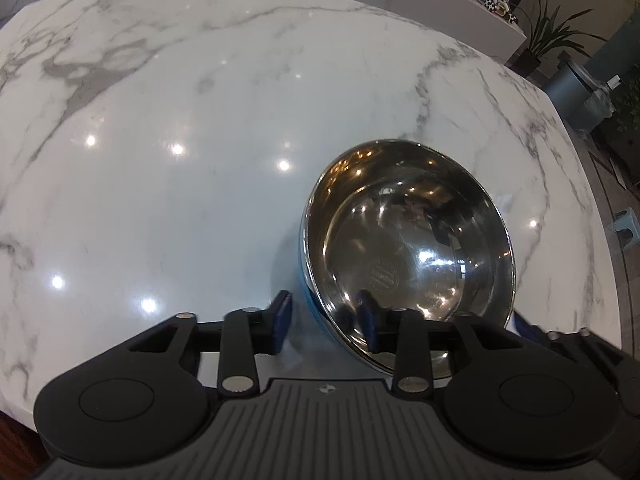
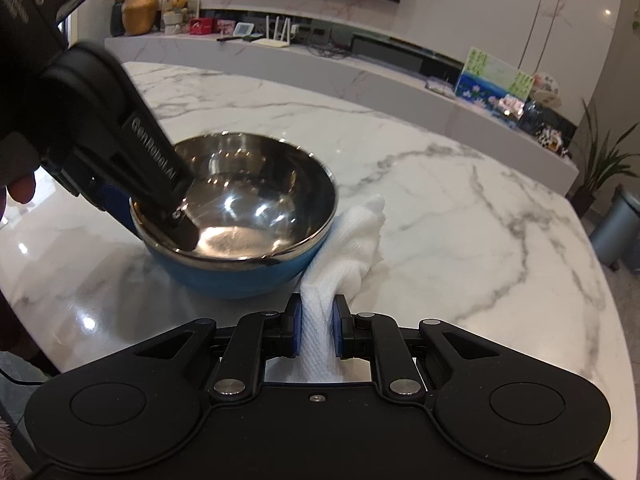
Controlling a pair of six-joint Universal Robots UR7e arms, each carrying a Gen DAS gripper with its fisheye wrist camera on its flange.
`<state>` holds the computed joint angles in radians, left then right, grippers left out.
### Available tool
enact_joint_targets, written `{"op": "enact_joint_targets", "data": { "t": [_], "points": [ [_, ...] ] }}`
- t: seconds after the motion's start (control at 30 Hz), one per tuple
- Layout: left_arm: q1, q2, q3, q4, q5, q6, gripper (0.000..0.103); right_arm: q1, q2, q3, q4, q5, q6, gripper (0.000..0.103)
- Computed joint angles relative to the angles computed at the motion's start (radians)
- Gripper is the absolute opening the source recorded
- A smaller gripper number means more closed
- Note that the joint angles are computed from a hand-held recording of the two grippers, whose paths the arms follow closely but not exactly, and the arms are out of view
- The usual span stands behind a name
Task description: Clean bowl
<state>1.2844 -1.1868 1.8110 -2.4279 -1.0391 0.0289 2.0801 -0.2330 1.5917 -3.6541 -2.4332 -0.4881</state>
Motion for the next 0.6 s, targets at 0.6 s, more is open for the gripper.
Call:
{"op": "enact_joint_targets", "data": {
  "t": [0.6],
  "points": [
    [-0.007, 0.032, -0.031, -0.052, 0.035, 0.048, 0.012, 0.001, -0.016, -0.007, 0.003, 0.030, 0.003, 0.013]
  ]
}}
